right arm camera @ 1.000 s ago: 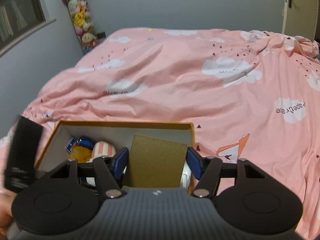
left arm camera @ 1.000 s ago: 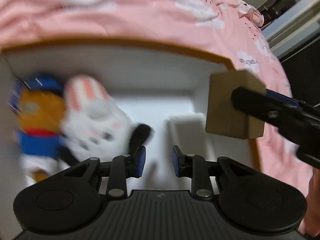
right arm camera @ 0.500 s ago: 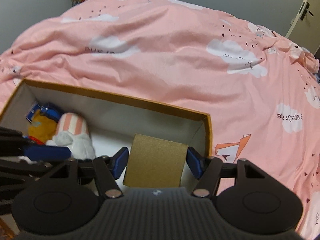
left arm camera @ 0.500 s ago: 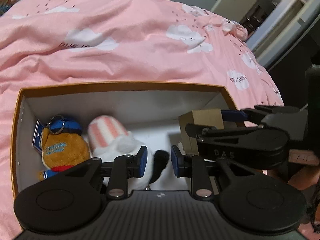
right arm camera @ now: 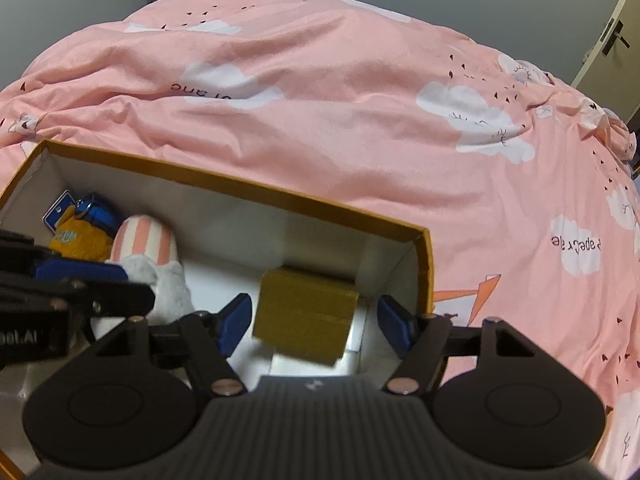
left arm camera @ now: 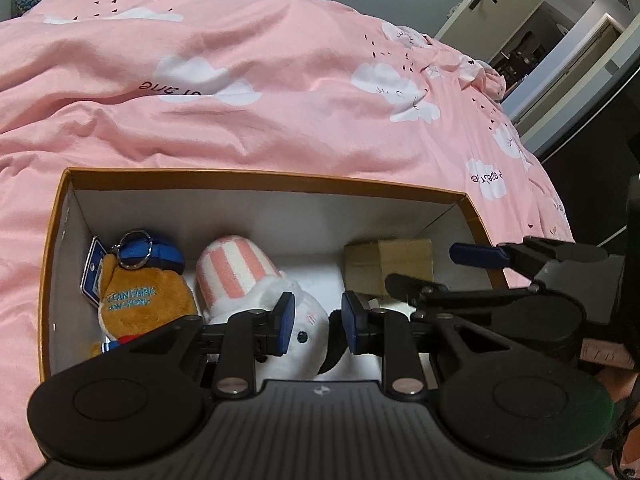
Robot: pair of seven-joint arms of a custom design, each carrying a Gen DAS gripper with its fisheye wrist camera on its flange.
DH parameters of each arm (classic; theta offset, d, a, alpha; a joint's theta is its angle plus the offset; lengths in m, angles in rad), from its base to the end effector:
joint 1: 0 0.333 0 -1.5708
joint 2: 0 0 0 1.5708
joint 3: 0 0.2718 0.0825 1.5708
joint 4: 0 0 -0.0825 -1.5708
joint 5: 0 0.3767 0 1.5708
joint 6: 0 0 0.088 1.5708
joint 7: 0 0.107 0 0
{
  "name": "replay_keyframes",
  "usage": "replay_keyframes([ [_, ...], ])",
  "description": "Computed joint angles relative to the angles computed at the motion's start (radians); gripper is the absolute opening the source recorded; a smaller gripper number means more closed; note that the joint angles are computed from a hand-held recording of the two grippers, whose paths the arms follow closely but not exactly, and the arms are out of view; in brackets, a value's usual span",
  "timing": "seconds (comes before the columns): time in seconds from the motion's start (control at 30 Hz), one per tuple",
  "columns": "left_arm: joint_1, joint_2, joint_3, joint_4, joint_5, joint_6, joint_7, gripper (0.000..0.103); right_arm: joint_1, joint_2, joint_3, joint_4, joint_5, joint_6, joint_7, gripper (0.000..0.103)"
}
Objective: Organize objects
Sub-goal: 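Lower the small brown box into the orange box with the right gripper, then open the right gripper and withdraw both grippers from the box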
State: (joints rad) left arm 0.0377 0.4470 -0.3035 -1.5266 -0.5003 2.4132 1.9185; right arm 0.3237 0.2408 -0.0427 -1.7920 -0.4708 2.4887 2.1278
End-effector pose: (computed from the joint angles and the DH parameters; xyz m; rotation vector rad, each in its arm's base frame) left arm 0.6773 -0.1546 0.4240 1.7915 -2.3097 1.0432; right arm 0.6184 0.1826 0.4255 -1.9964 1.9206 -0.7254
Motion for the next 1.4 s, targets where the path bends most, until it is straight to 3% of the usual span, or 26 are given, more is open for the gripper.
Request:
replay_keyframes([
  [0.17, 0.002, 0.001, 0.002, 0.000, 0.000, 0.011, -0.009, 0.029, 0.027, 0.009, -0.009, 0.006, -0.077, -0.027, 0.050, 0.066],
  [0.23, 0.002, 0.002, 0.003, 0.001, 0.004, 0.018, -0.012, 0.029, 0.029, 0.005, -0.011, -0.004, -0.106, -0.005, 0.063, 0.058],
  [0.4, 0.002, 0.011, 0.003, 0.011, 0.009, 0.037, -0.029, 0.029, 0.014, 0.024, -0.003, 0.000, -0.085, 0.071, -0.020, 0.055],
  [0.53, 0.003, 0.014, -0.002, 0.015, 0.018, 0.039, -0.025, 0.029, 0.042, 0.079, -0.026, 0.062, -0.129, 0.043, -0.019, 0.040],
  [0.77, 0.005, 0.010, -0.010, 0.008, 0.017, 0.037, -0.002, 0.029, 0.061, 0.094, -0.044, 0.088, -0.132, -0.001, -0.005, 0.027],
  [1.03, -0.001, -0.012, -0.003, -0.013, 0.030, 0.034, 0.003, 0.029, 0.043, 0.066, -0.036, 0.050, -0.112, 0.011, -0.003, 0.027],
  [1.23, 0.006, -0.146, -0.005, -0.151, -0.017, 0.079, 0.088, 0.029, 0.019, -0.040, -0.010, -0.061, -0.051, 0.095, 0.013, 0.027],
  [1.4, -0.018, -0.342, 0.030, -0.354, -0.112, 0.120, 0.173, 0.029, 0.000, -0.231, 0.032, -0.270, -0.134, 0.231, 0.143, 0.027],
])
